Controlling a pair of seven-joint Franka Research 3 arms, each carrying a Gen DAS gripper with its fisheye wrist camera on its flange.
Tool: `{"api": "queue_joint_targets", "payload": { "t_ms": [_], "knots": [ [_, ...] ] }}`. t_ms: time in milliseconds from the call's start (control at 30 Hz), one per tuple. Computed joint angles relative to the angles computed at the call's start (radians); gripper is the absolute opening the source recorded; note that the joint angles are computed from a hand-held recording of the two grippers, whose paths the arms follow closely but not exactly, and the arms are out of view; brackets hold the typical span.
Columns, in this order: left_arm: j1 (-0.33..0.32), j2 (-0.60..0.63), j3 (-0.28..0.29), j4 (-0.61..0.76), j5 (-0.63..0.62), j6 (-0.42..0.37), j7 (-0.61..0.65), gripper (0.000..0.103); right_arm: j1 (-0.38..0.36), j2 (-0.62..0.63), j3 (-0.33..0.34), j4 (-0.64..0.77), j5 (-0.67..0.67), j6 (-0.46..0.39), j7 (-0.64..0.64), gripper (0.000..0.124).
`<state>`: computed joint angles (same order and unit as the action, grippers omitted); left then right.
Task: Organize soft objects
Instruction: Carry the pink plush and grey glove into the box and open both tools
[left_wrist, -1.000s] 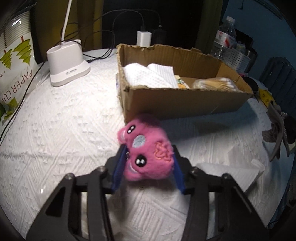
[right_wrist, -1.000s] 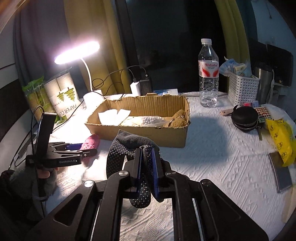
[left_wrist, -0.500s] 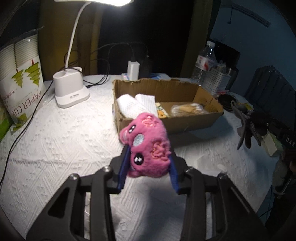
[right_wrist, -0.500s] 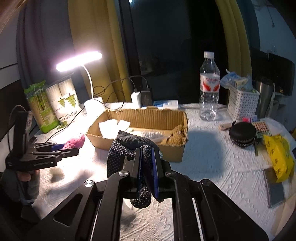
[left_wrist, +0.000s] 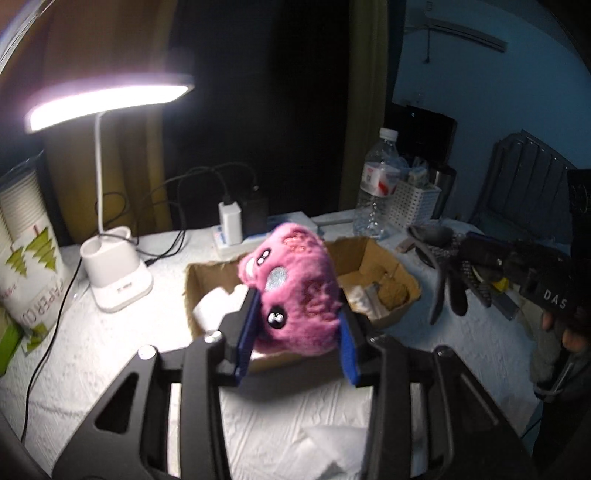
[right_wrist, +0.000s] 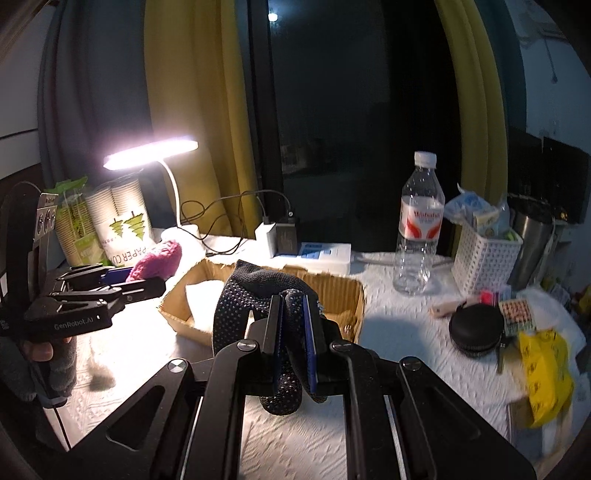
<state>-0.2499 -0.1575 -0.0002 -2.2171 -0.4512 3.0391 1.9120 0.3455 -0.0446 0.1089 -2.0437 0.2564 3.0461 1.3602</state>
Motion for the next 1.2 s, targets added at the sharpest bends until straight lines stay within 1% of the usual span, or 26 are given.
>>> {"api": "queue_joint_targets", "payload": {
  "t_ms": [67,167,300,400,500,667,767,800,833,900,967,1000,1033,1067,1200],
  "knots": [
    [-0.01,0.022,0.003,0.028,-0.019,-0.005,0.024,0.04,0.003,0.019,-0.005,0.024,0.024,-0.001,-0.03,0.011],
    [-0.007,0.048,-0.005,0.06,-0.062,-0.008,0.062,0.04,0.001,0.05,-0.007,0.061,0.043,-0.007,-0.055,0.011],
    [0.027,0.094,-0.039,0.111,-0.1,-0.021,0.081,0.04,-0.006,0.094,-0.006,0.108,0.071,-0.014,-0.087,0.011],
    [0.063,0.133,-0.077,0.147,-0.097,-0.031,0.077,0.04,-0.01,0.132,-0.004,0.146,0.085,-0.019,-0.1,0.011],
    [0.098,0.18,-0.115,0.184,-0.066,-0.041,0.052,0.04,-0.003,0.182,-0.017,0.191,0.046,-0.03,-0.061,0.011],
    [0.154,0.249,-0.17,0.24,-0.022,-0.081,0.002,0.042,-0.015,0.253,-0.005,0.259,0.061,-0.062,-0.075,0.011],
    [0.177,0.277,-0.187,0.257,0.049,-0.097,-0.069,0.045,-0.007,0.283,-0.017,0.287,0.041,-0.09,-0.057,0.012],
    [0.187,0.284,-0.196,0.261,0.058,-0.102,-0.08,0.052,-0.004,0.293,-0.022,0.299,0.031,-0.109,-0.047,0.016],
    [0.196,0.288,-0.206,0.26,0.058,-0.099,-0.084,0.054,0.0,0.302,-0.029,0.309,0.017,-0.125,-0.034,0.027],
    [0.21,0.29,-0.219,0.255,0.071,-0.093,-0.096,0.054,0.013,0.309,-0.045,0.313,-0.013,-0.132,0.003,0.043],
    [0.221,0.285,-0.229,0.246,0.074,-0.088,-0.1,0.056,0.014,0.306,-0.048,0.31,-0.026,-0.132,0.02,0.044],
    [0.223,0.28,-0.229,0.24,0.082,-0.086,-0.108,0.06,0.018,0.302,-0.053,0.305,-0.039,-0.128,0.034,0.045],
    [0.227,0.273,-0.234,0.234,0.075,-0.084,-0.104,0.068,0.019,0.3,-0.055,0.304,-0.048,-0.125,0.043,0.045],
    [0.233,0.265,-0.239,0.228,0.06,-0.079,-0.093,0.071,0.023,0.295,-0.06,0.299,-0.06,-0.123,0.057,0.045],
    [0.225,0.217,-0.229,0.183,0.044,-0.048,-0.086,0.072,0.039,0.266,-0.073,0.273,-0.117,-0.12,0.109,0.045]
  ]
}}
